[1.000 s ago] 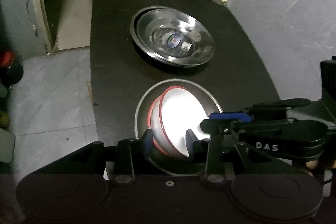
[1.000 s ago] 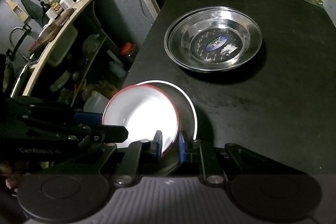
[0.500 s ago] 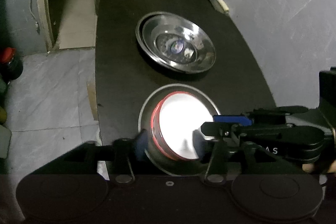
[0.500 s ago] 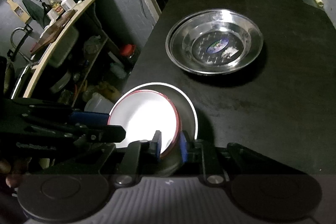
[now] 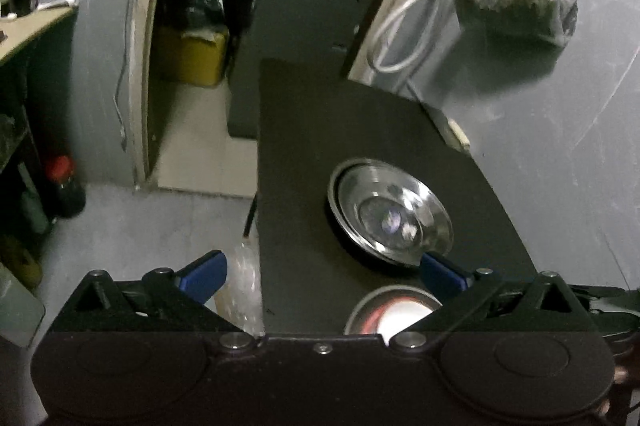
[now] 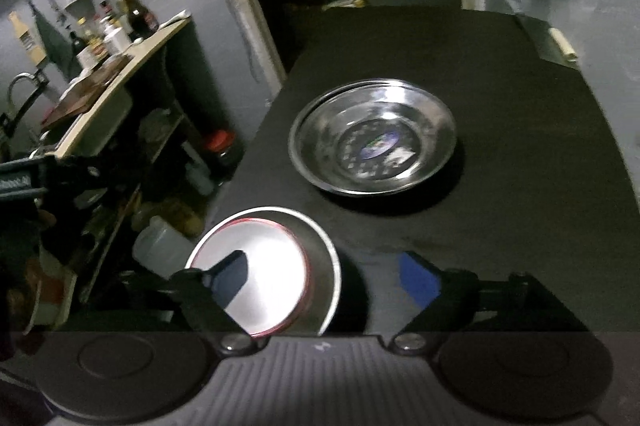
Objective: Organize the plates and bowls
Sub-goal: 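Open the left gripper and withdraw it from the bowls, then move both grippers to the steel pot rim and close them on it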
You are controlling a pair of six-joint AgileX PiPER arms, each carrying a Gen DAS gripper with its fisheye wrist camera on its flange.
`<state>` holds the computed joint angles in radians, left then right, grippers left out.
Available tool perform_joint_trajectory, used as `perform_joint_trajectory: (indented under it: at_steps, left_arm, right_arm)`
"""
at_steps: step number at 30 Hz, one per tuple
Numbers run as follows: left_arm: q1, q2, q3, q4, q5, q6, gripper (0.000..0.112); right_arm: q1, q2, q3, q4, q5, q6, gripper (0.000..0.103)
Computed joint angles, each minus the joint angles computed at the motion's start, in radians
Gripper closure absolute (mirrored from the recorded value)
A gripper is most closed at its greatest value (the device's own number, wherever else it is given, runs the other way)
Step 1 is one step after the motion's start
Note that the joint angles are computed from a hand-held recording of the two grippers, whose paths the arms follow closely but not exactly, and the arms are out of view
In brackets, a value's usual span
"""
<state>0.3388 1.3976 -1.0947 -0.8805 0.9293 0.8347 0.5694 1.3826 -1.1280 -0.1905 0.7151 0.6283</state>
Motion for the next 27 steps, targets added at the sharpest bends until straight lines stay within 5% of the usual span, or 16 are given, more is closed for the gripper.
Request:
perform_joint_trajectory:
  at_steps: [2,7,10,12,16,19,23,27]
  left_arm:
    - [0.007,-0.003,0.016,-0.013,-0.007,0.022,0.01]
    - [-0.003,-0.019,0.059,0.009,-0.037,0.011,0.01]
    - [-0.034,-0.08,0.109,0.004,-0.161,0.003,0.01]
    - [-0.056,-0.149,0.173,-0.099,-0.291,0.108,0.01]
    - [-0.083,-0.218,0.246,-0.298,-0.406,0.314,0.01]
    - [-0.119,-0.184,0.206,-0.106,-0.389,0.129,0.01]
    - [-0.117,-0.125,0.154,0.091,-0.271,-0.112,0.01]
    - [-0.077,-0.01,0.033,0.197,-0.047,-0.278,0.01]
  right_arm:
    - [0.008,-0.018,0.024,-0.07,-0.016,0.063,0.0]
    - [0.053,-0.032,0.062,-0.294,-0.008,0.223,0.0]
    - [0.07,-0.033,0.066,-0.351,0.004,0.253,0.0]
    - [0.097,-0.047,0.081,-0.437,-0.003,0.318,0.0]
    - [0.165,-0.071,0.114,-0.685,-0.008,0.507,0.0]
    - [0.151,-0.037,0.091,-0.61,0.019,0.431,0.0]
    - [0.135,-0.018,0.079,-0.502,0.033,0.337,0.0]
    - [0.115,0.011,0.061,-0.374,0.069,0.231,0.0]
